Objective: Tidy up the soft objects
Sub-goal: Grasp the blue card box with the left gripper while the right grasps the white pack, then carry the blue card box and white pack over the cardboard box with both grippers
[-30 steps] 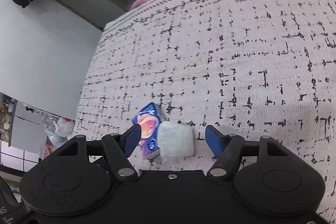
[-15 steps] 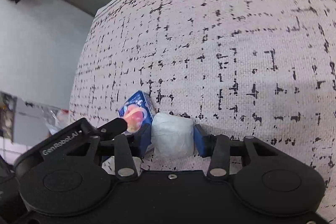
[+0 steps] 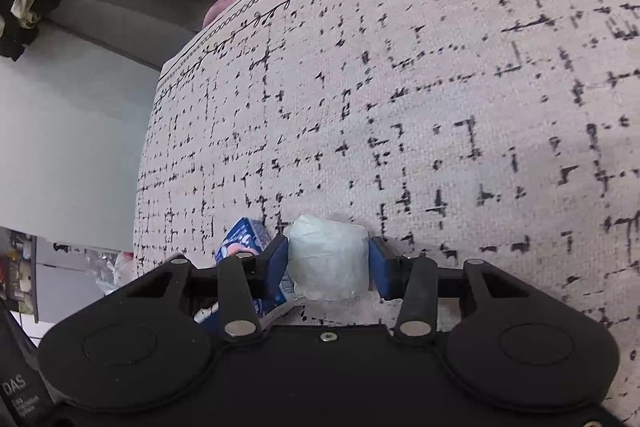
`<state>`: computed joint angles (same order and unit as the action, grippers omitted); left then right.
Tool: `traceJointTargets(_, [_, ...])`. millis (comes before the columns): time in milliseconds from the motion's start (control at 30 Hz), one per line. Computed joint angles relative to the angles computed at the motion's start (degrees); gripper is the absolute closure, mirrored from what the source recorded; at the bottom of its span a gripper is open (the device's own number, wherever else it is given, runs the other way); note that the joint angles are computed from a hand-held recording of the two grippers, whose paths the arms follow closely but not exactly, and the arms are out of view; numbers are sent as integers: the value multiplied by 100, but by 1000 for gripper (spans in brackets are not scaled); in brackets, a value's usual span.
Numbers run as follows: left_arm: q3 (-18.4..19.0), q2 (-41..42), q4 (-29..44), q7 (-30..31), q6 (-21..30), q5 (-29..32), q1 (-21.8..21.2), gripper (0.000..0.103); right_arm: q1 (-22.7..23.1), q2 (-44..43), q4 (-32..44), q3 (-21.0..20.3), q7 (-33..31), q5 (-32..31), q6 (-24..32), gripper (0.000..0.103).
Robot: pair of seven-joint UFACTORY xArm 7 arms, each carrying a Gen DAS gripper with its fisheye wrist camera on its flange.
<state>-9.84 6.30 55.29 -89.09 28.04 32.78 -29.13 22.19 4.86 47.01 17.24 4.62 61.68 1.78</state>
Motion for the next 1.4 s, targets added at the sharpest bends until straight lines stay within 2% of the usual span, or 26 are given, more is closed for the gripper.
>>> traceJointTargets(67, [-44,49,44,180,41,-180,-2,37,73,-107,-151,-113,459,-475,-34,60])
traceJointTargets(167, [-43,121,78,170,-16,-104,-87,38,101,-214,-288,-183,865,-882,-55,60])
traceJointTargets(200, [-20,154,55,94,-110,-51,-109,40,105,-246,-321,-194,932,-935,-57,60])
traceJointTargets(267, [7,180,33,60,-85,-89,-142,54,121,-356,-417,-225,1030,-1027,-64,60])
traceJointTargets(367, [53,-71,-126,-276,-64,172,-176,54,200,-539,-612,-330,1463,-1592,-143,60])
traceJointTargets(433, [-13,-239,-172,-347,110,295,-157,54,286,-588,-627,-396,1544,-1662,-150,60])
traceJointTargets(533, [-149,-533,-325,-306,204,244,-59,54,440,-718,-683,-471,1461,-1570,-208,60])
traceJointTargets(667, [-345,-947,-523,-331,403,225,96,54,498,-939,-856,-526,2078,-2306,-271,60])
traceJointTargets(733, [-437,-1171,-654,-294,454,154,179,54,666,-1065,-926,-657,2092,-2338,-296,60])
traceJointTargets(933, [-731,-1825,-987,-98,626,-144,394,54,316,-1544,-1274,-292,3124,-3613,-319,60])
traceJointTargets(1233, [-1064,-2918,-1554,360,881,-807,605,54,151,-2028,-1494,51,3885,-4691,-312,60])
traceJointTargets(1400, [-1202,-3485,-1827,594,1107,-1166,690,54,-124,-2198,-1509,350,4405,-5261,-227,60])
